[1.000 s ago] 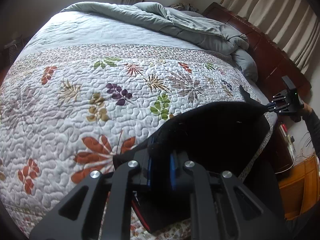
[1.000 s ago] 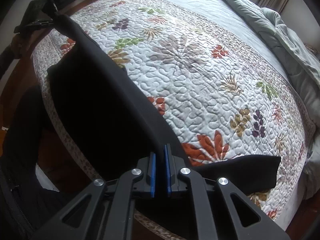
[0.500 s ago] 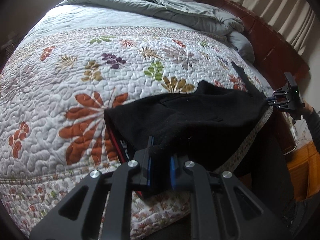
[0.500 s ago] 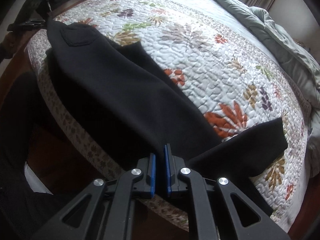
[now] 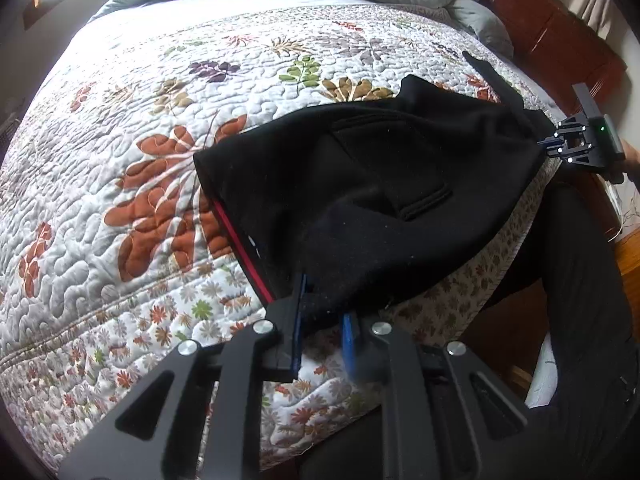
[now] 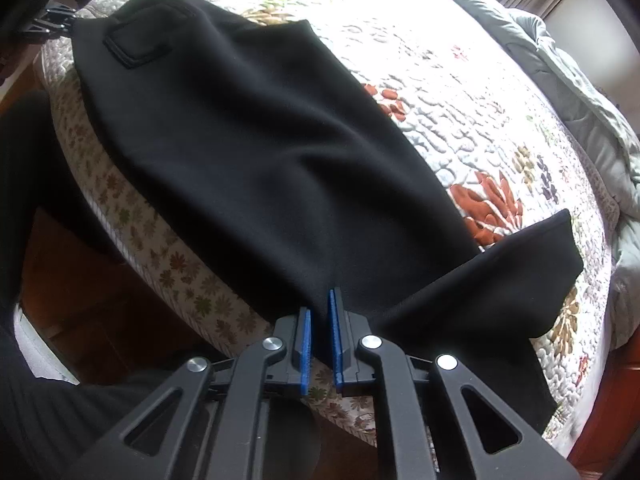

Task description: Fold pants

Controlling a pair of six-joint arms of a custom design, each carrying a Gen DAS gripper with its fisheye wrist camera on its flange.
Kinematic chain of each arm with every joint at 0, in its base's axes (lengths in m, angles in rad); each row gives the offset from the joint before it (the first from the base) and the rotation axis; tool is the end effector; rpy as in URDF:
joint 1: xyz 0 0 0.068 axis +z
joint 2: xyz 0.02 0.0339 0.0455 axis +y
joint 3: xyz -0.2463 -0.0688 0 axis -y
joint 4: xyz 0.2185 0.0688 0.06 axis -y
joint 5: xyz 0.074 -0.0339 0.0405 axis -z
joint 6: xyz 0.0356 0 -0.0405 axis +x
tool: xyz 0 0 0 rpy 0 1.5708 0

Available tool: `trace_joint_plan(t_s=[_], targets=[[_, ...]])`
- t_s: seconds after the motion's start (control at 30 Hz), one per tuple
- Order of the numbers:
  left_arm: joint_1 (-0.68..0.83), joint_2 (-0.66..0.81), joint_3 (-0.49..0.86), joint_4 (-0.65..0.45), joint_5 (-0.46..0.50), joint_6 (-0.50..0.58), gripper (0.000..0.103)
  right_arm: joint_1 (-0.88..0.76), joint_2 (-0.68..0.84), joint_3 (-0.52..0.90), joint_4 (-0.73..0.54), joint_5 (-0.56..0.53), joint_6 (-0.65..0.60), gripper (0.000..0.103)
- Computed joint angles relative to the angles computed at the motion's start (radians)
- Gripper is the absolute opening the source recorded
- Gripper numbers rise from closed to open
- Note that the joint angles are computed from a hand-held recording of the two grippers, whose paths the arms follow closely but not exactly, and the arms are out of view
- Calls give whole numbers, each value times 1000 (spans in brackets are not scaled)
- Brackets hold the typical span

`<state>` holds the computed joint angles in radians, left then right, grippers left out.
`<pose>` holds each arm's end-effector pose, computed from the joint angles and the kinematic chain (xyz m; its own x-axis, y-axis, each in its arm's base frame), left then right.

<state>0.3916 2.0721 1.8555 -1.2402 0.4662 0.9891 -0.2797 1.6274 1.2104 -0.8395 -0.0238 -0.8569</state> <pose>0.3543 0.1290 0.2360 -0.7499 0.4978 -0.4356 0.6059 0.7812 -0.1503 0.2808 -0.0798 0.2215 -0.8018 -0.5559 -0.2195 -0.5148 0.8289 -0.2188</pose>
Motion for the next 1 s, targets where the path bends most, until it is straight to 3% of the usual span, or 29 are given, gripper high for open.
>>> trace_joint_plan(t_s=[0.2, 0.27, 0.43, 0.53, 0.67, 0.73, 0.8, 0.83, 0.97, 1.0], targets=[[32, -79, -132, 60, -59, 37, 28, -1, 0, -74, 51, 15, -11, 10], [70, -122, -166, 68, -57, 33, 48, -6, 3, -88, 64, 7, -6, 12], [124, -311, -298, 121, -3, -28, 61, -19, 10, -87, 60, -13, -5, 12], [11, -523, -488, 236, 49, -207, 81, -23, 18, -83, 65, -16, -9, 12], [-295, -662, -658, 405, 69, -472, 81, -43, 37, -60, 62, -27, -13, 13], [-444, -656, -693, 497, 52, -582, 81, -57, 30, -36, 19, -45, -18, 20], [-598, -621, -702, 608, -38, -696, 81, -78, 11, -1, -52, -96, -29, 46], [-642, -594, -688, 632, -61, -727, 81, -88, -5, 6, -66, -112, -33, 49], [-726, -516, -628, 681, -82, -830, 81, -168, 21, 129, -176, -309, 39, 46], [-732, -502, -618, 689, -84, -853, 81, -181, 34, 149, -179, -361, 75, 36]])
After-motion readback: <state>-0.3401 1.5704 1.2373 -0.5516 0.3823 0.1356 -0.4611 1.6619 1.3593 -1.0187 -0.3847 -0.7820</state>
